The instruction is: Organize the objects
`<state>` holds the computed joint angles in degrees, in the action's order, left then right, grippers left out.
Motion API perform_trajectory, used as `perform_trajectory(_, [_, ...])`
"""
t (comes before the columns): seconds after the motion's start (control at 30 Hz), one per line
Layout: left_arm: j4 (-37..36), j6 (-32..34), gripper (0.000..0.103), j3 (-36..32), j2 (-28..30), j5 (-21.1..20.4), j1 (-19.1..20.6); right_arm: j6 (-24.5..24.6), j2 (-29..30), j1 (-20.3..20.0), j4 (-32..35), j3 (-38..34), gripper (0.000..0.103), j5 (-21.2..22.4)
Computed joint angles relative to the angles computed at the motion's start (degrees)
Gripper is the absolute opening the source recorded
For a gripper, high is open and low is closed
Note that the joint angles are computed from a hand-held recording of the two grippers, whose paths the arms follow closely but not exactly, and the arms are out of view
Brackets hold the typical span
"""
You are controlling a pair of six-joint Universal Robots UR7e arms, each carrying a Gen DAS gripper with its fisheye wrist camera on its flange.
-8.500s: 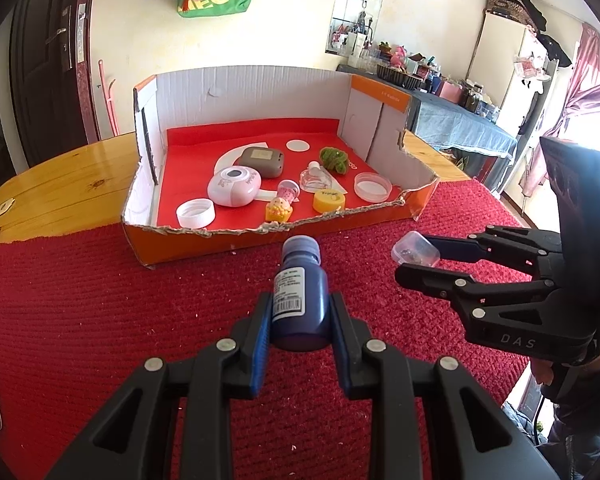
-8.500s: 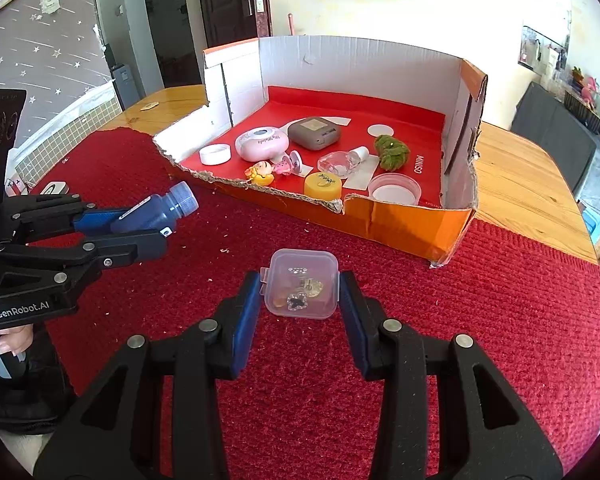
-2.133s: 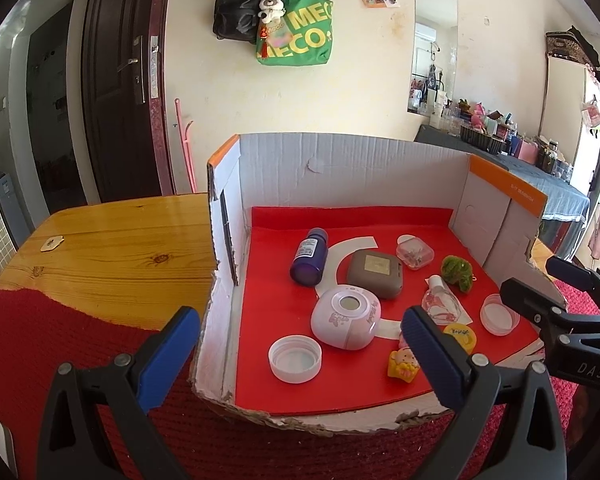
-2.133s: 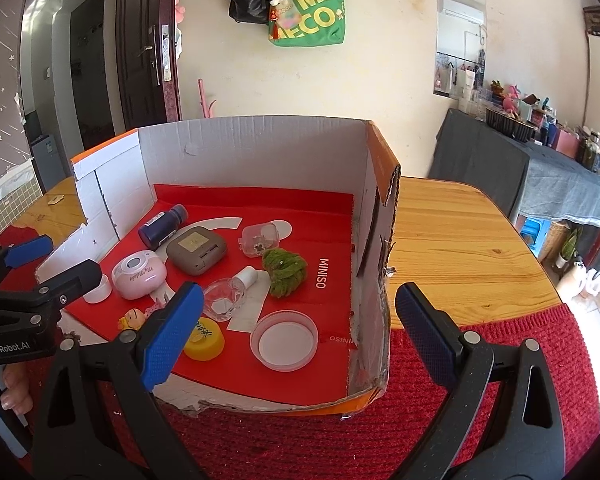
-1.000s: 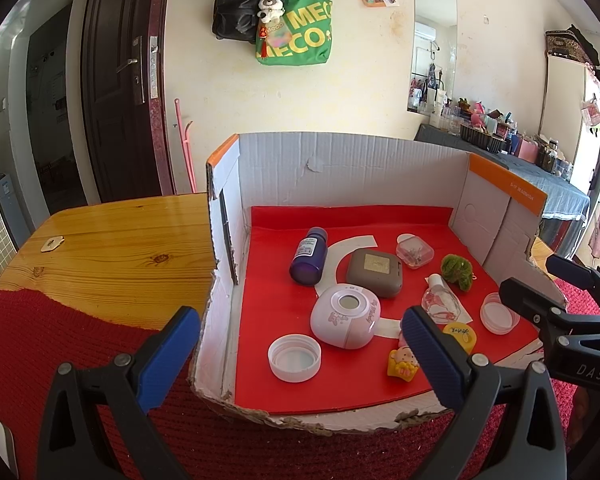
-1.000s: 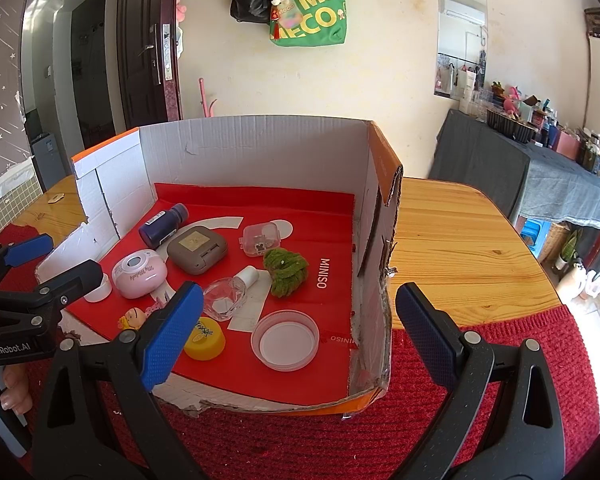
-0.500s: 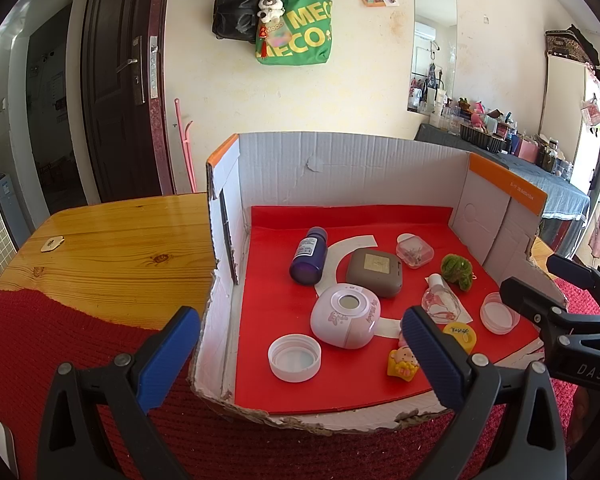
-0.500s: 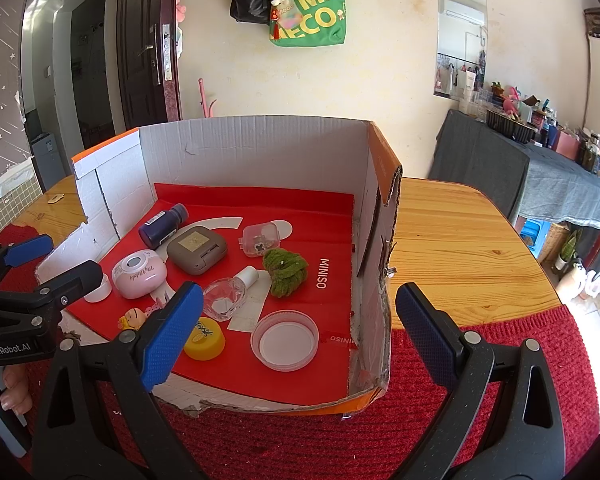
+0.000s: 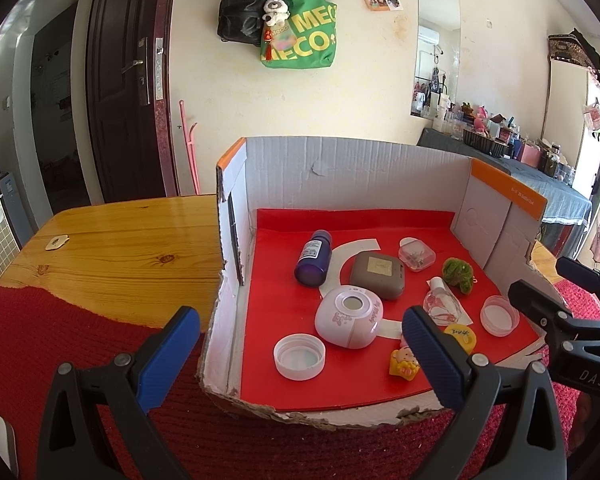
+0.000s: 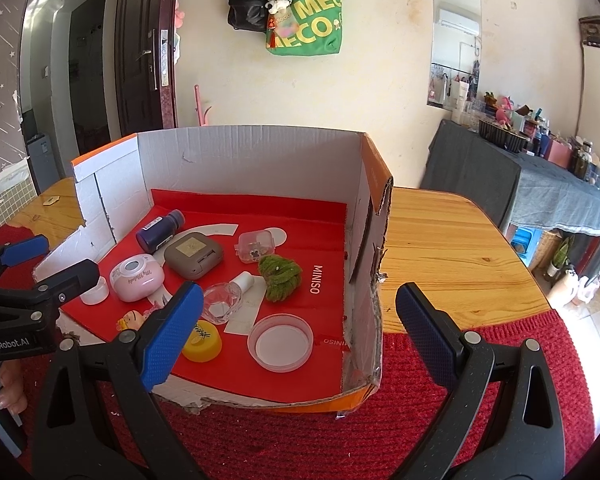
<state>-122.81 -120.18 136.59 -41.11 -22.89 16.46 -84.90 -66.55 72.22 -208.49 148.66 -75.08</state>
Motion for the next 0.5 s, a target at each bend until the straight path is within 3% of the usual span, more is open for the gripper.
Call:
perform_trajectory(0.2, [0.80, -1.32, 0.103, -0.17, 1.12, -3.64, -4.14, -1.05, -4.86, -1.97, 4.32, 2.09, 0.098, -0.01])
perform_trajectory(0.33, [-3.11, -1.06, 0.103, 0.78, 1.76, -7.60, -6.74, -3.03, -9.96, -4.03, 9.52, 4.10, 0.098, -1.02])
perform_trajectory(0.5, [-4.56, -1.53, 0.103, 0.35, 3.40, -13.18, -7.82, -5.28, -11.49, -5.98, 7.30, 6.64, 0.098, -3.73])
